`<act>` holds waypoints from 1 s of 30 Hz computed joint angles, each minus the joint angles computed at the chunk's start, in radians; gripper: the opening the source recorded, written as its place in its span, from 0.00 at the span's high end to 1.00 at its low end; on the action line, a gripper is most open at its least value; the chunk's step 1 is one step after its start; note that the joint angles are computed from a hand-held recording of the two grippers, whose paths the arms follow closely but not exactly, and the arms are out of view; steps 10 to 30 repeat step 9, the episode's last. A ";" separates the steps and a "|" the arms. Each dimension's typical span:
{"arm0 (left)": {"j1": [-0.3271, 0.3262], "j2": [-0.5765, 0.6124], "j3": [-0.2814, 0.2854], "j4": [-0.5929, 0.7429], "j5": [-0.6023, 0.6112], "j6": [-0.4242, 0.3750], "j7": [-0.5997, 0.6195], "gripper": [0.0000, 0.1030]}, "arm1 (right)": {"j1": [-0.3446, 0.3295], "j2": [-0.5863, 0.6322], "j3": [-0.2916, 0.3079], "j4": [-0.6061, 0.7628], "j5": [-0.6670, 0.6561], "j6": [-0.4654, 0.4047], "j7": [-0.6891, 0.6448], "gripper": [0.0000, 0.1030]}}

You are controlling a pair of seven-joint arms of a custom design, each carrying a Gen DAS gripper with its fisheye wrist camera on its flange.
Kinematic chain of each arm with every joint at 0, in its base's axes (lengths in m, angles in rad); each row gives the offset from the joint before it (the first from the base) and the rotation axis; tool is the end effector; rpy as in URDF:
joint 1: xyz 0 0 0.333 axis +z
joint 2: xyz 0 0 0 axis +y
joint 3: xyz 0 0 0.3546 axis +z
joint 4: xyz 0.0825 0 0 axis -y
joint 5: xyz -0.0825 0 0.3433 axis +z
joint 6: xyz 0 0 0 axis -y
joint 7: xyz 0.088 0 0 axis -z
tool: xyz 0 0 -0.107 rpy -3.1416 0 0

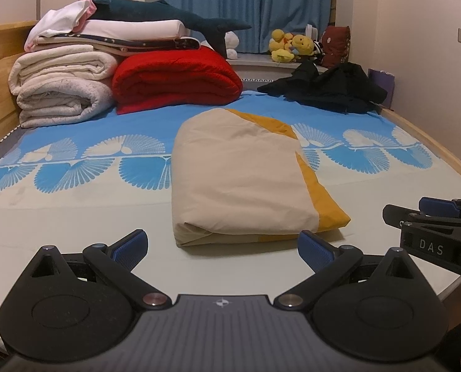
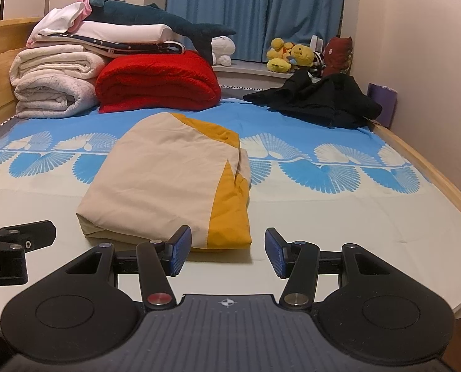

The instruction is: Fold large clothes

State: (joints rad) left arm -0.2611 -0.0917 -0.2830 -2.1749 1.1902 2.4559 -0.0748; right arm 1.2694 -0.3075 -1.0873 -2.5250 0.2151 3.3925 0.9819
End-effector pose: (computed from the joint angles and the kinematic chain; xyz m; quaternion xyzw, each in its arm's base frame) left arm 0.4346 -0.2685 0.5275 -0.7022 0.5409 -0.2738 0.3734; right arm 0.4675 0.0209 0.5079 -0.7292 0.4815 -0.3047 0.3790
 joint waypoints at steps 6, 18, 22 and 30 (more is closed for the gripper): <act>0.000 0.002 0.000 0.001 0.007 0.001 -0.001 0.00 | 0.000 -0.006 -0.003 -0.001 0.000 0.001 -0.003 0.47; -0.001 0.003 0.001 0.000 0.008 0.001 -0.003 0.00 | 0.001 -0.008 -0.003 -0.001 0.002 -0.001 -0.007 0.47; -0.001 0.003 0.001 0.000 0.008 0.001 -0.003 0.00 | 0.001 -0.008 -0.003 -0.001 0.002 -0.001 -0.007 0.47; -0.001 0.003 0.001 0.000 0.008 0.001 -0.003 0.00 | 0.001 -0.008 -0.003 -0.001 0.002 -0.001 -0.007 0.47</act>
